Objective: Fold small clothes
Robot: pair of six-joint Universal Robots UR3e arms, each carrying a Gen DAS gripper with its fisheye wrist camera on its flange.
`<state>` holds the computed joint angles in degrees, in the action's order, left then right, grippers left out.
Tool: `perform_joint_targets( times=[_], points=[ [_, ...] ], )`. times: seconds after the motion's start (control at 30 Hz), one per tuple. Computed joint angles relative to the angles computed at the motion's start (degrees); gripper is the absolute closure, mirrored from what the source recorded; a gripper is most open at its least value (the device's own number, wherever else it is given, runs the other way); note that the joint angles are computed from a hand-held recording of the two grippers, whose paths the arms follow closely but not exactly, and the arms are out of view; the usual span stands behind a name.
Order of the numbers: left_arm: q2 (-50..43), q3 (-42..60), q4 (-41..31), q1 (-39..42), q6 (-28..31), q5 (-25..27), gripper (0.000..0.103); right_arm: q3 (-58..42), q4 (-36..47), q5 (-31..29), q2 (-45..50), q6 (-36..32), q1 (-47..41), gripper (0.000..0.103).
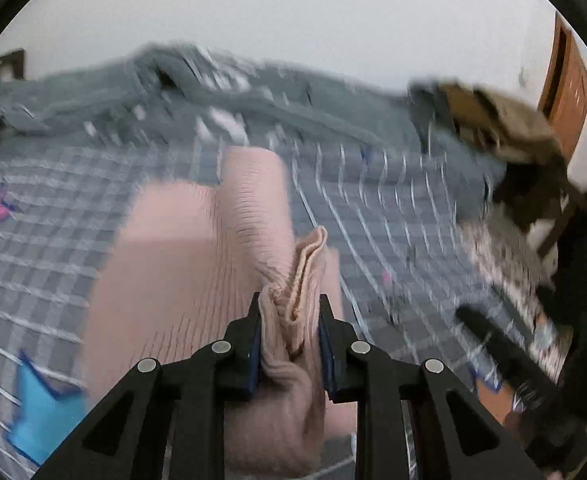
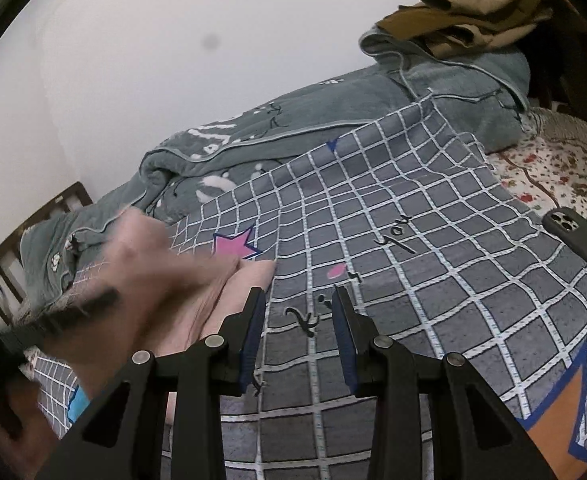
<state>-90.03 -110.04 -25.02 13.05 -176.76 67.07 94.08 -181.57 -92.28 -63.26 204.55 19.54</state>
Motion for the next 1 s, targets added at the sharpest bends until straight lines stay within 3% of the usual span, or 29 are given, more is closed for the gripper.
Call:
perform_joint_targets(
  times=[0.1, 0.23, 0.43, 0.7, 0.83, 0.93, 1.0],
  points=[
    [-0.8, -3.2, 3.5, -1.3, 1.0, -1.1, 0.076, 1.7, -0.8, 1.4, -1.0, -0.2, -0.8, 0.068],
    [4.3, -5.7, -3.1, 7.3, 8.3, -16.1, 0.045, 1.6, -0.7, 4.1, -0.9, -0.7, -1.1, 0.068],
    [13.0, -12.5, -7.9, 24.4, 15.2, -28.3, 0.036, -2.5, -0.4, 12.4, 1.8, 0.8, -0.9, 0.068],
    [6.0, -9.0, -9.7, 35.7, 17.7, -28.5, 0.036, -18.5, 4.1, 18.5, 12.1, 5.6, 2.1, 0.050],
    [2.0, -8.5, -7.0, 37.9, 18.6, -29.7, 0.036, -31.1, 12.8, 17.4, 19.3, 7.5, 3.8, 0.049],
    [-0.4, -8.6, -7.2, 38.3, 20.1, -30.1, 0.036, -39.4, 18.1, 13.0, 23.8, 8.0, 5.4, 0.049],
    [-0.2, -8.5, -9.6, 38.4, 22.1, -30.2, 0.036, -42.1, 18.9, 11.3, 25.4, 7.6, 5.9, 0.062]
  ],
)
